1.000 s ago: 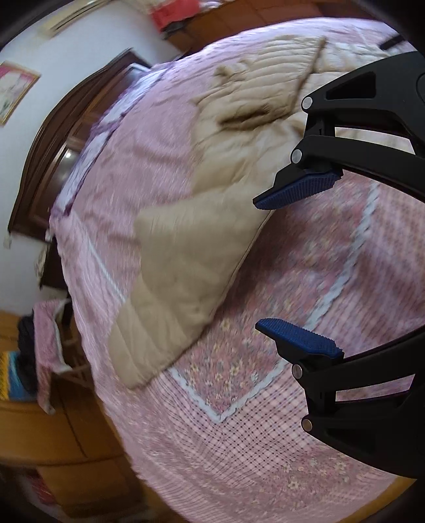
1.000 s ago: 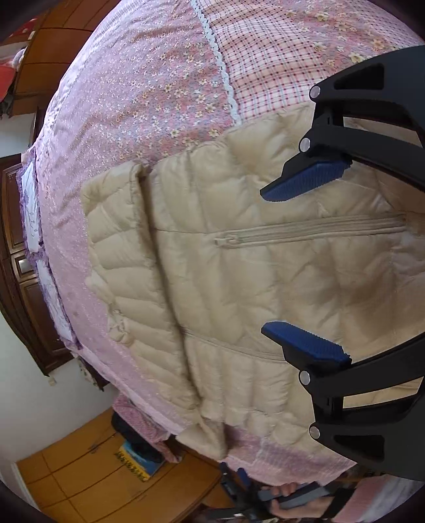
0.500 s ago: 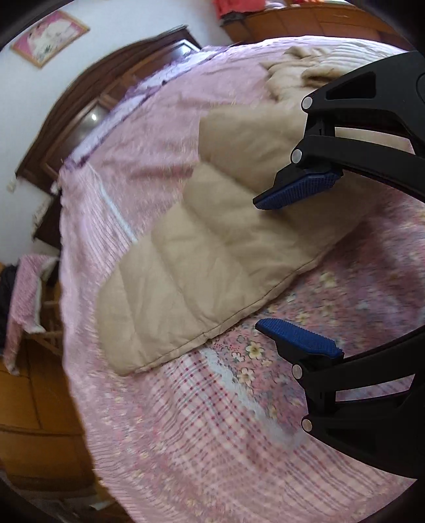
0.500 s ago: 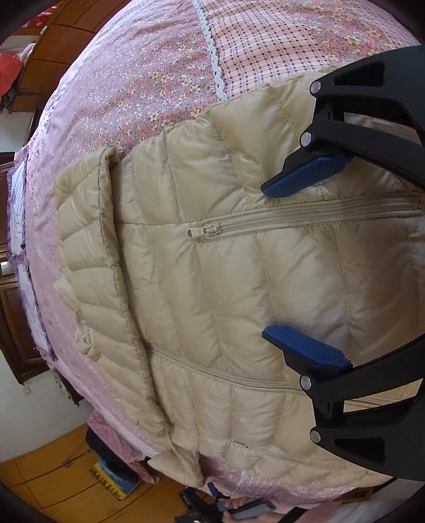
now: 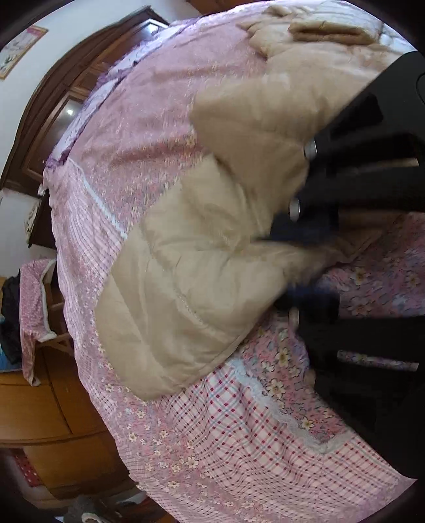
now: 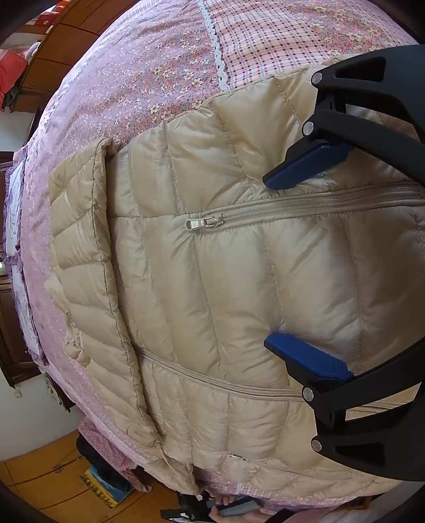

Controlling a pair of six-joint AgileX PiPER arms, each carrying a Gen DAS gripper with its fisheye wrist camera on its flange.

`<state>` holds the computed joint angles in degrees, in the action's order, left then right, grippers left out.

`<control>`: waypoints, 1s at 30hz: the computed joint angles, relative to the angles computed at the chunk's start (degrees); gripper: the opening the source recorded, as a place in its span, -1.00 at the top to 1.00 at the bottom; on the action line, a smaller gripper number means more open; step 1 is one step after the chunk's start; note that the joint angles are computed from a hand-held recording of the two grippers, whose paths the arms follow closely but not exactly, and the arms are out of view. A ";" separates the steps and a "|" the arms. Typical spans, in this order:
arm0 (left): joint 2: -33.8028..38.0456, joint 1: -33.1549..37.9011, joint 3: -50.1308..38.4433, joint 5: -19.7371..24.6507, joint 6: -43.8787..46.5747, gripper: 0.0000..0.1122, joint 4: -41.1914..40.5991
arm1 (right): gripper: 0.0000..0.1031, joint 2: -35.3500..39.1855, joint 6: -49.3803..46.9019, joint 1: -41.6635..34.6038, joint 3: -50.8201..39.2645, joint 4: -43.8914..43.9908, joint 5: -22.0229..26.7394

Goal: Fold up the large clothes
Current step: 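Reach the left gripper to the other sleeve cuff and close on it, then lift the sleeve with the left gripper and fold it across the jacket body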

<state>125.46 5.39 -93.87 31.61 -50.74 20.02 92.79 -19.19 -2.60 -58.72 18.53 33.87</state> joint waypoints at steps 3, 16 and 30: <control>-5.38 -0.03 6.11 -3.24 -0.66 0.89 -0.66 | -0.69 -0.07 -2.90 -1.12 -0.05 2.49 0.65; -39.97 -7.16 39.21 -11.02 -38.91 0.90 36.41 | -0.77 -3.40 -12.27 -4.81 0.05 10.98 5.55; -42.88 -29.71 28.72 1.78 -40.23 0.90 40.21 | -0.89 -8.68 -18.86 -9.66 2.69 15.75 8.81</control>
